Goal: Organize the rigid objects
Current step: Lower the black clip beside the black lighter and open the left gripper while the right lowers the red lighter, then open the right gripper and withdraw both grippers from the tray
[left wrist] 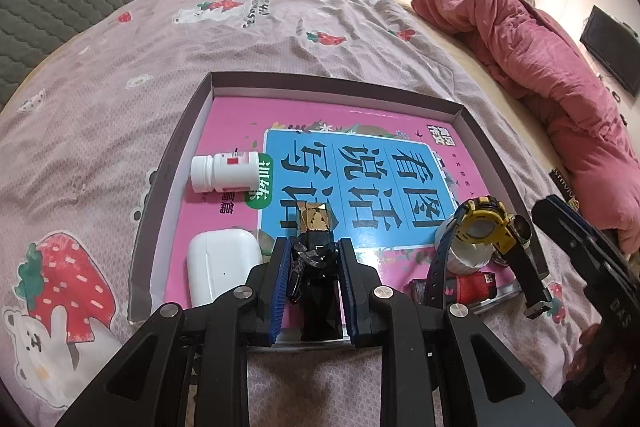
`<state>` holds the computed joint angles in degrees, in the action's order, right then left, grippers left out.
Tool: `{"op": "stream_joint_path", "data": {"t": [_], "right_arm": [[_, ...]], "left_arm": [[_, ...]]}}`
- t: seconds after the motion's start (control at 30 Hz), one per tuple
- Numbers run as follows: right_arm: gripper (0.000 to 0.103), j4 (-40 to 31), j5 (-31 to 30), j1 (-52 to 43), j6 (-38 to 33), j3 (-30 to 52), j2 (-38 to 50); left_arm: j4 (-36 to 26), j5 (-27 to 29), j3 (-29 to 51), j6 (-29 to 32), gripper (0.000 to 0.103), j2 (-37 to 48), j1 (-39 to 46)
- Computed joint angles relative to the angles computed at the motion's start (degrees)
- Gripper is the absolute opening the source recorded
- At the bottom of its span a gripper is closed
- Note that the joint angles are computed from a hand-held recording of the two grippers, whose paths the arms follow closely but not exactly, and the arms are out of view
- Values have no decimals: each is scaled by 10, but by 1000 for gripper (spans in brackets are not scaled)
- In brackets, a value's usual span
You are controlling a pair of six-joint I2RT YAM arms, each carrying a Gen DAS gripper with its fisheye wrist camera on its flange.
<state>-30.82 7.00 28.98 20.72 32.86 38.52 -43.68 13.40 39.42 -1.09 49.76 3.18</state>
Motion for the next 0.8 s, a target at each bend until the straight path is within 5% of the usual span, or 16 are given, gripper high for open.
{"op": "stream_joint_path", "data": {"t": [0.2,0.4,0.8], "right_arm": [[49,-20,36,48,21,5,-12],[52,-39,59,76,39,8,-23],[53,-71,120,148,79,13,-31]], "left_arm": [[-18,15,6,3,26,0,10],[-34,16,11,12,41,-12,10],[-72,41,22,40,46,-41,49]]}}
